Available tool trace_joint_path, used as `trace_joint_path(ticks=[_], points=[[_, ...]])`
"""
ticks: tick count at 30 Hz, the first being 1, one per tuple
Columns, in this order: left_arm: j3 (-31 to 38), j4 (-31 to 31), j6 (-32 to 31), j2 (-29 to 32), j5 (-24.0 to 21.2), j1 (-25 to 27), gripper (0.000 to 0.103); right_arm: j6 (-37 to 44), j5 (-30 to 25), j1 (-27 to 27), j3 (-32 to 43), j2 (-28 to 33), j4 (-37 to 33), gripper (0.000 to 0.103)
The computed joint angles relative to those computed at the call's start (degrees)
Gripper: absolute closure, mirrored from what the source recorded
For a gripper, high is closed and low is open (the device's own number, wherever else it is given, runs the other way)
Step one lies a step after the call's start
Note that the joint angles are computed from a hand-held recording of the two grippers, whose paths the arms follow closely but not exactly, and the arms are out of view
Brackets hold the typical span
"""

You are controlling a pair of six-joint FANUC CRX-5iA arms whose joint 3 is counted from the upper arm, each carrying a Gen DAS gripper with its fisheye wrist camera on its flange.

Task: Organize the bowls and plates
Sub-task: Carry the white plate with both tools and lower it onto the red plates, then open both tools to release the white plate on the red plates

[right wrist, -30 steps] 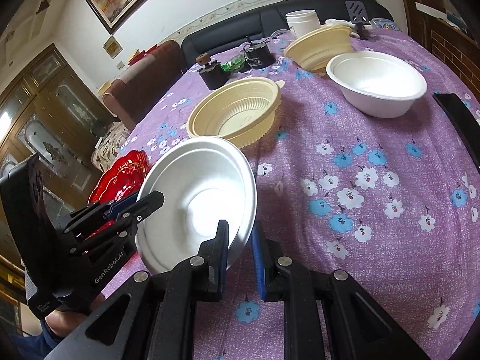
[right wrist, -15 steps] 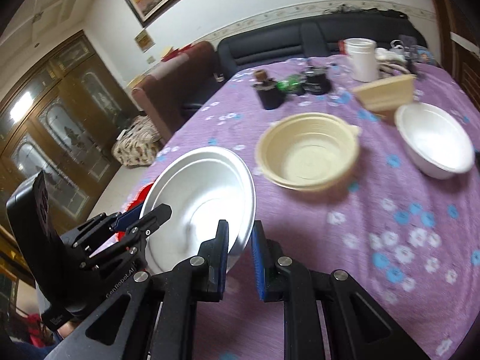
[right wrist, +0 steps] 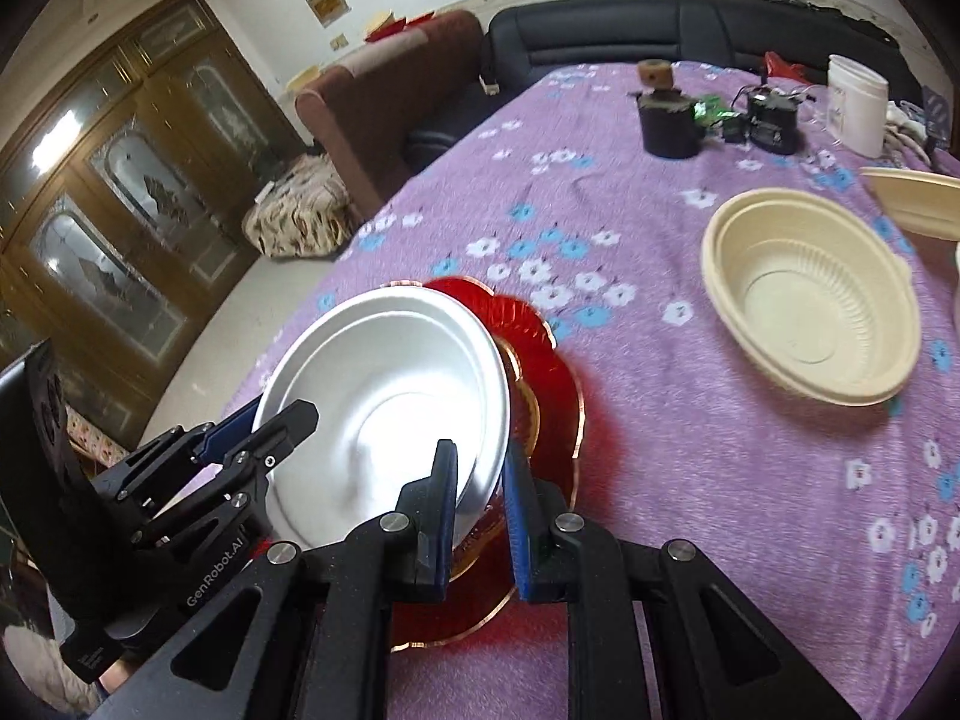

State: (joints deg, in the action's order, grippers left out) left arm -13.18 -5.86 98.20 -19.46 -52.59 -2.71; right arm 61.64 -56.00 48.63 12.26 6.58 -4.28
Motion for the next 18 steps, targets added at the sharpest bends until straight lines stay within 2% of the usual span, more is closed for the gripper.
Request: trace_joint_path(ticks=[6,18], points=[[-1.0,0.6,-0.6,0.7,0.3,1.0,0.083,0.2,-1.4,0.0,1.6,2.5,-0.1,0.086],[-0.4,0.1,0.5,1.1,-0.4,1.3,0.082,0.1,-1.7,0.7,1.6,2.8,1.3,0.085]])
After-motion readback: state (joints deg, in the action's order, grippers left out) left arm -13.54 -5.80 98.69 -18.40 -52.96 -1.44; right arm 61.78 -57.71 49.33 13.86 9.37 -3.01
